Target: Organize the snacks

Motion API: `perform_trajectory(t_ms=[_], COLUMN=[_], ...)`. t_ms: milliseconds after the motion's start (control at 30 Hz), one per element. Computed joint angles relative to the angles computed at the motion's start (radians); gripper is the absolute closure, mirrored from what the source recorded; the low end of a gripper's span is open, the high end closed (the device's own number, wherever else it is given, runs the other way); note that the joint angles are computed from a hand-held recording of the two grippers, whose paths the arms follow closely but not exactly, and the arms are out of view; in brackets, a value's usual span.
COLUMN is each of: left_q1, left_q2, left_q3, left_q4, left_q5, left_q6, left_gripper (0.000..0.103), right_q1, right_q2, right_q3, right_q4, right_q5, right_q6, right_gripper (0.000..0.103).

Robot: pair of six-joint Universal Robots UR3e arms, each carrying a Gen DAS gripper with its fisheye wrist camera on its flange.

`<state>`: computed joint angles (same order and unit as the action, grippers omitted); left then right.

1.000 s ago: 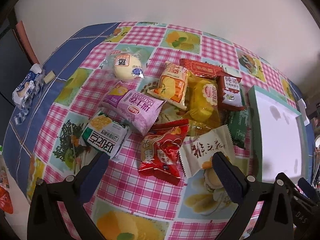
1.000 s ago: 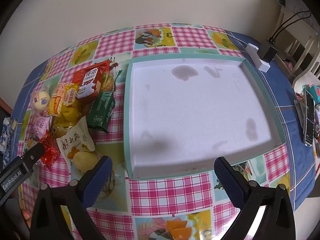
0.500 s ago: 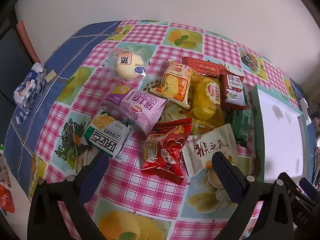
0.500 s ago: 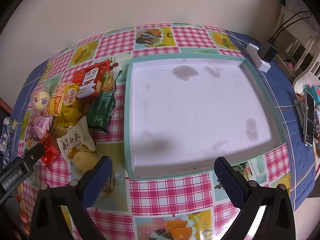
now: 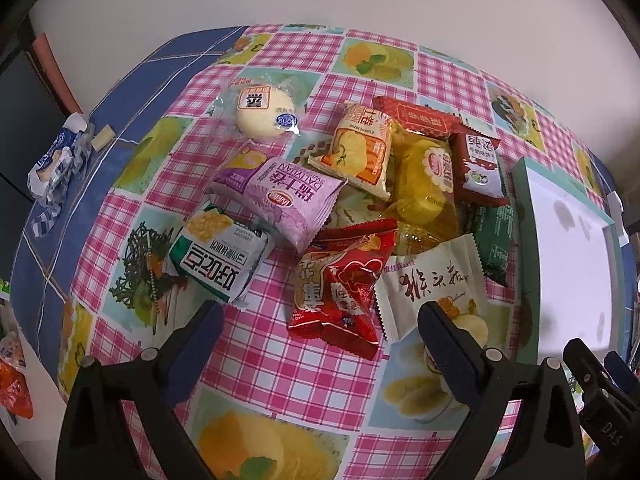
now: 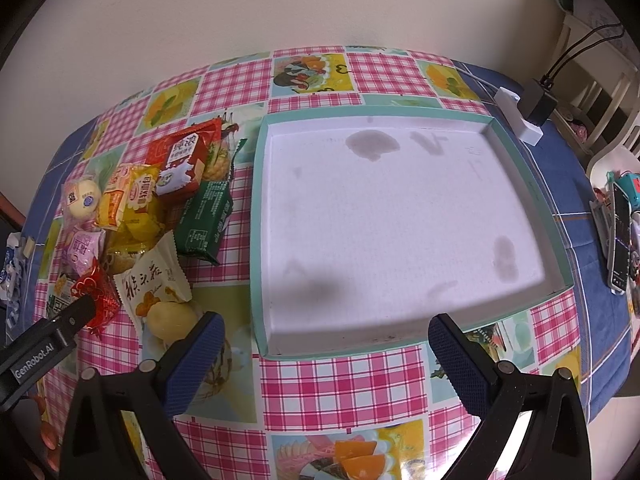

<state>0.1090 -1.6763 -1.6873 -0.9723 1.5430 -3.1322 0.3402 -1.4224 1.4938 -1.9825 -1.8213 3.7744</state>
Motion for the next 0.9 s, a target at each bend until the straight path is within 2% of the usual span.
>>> perform_trajectory(t_ms=[900], left_q1=[0.004], left_q2=[-0.016], left_q3=[0.019], left_q4=[-0.026], left_q5=[0.012], left_q6=[-0.025], left_gripper=[0.005], right_q1=[0.010], right_q2=[0.014], right_q3=[-0.002], right_q4=[-0.017], right_q5=[-0.003], right_q6=[0.000], right_gripper=[0.000])
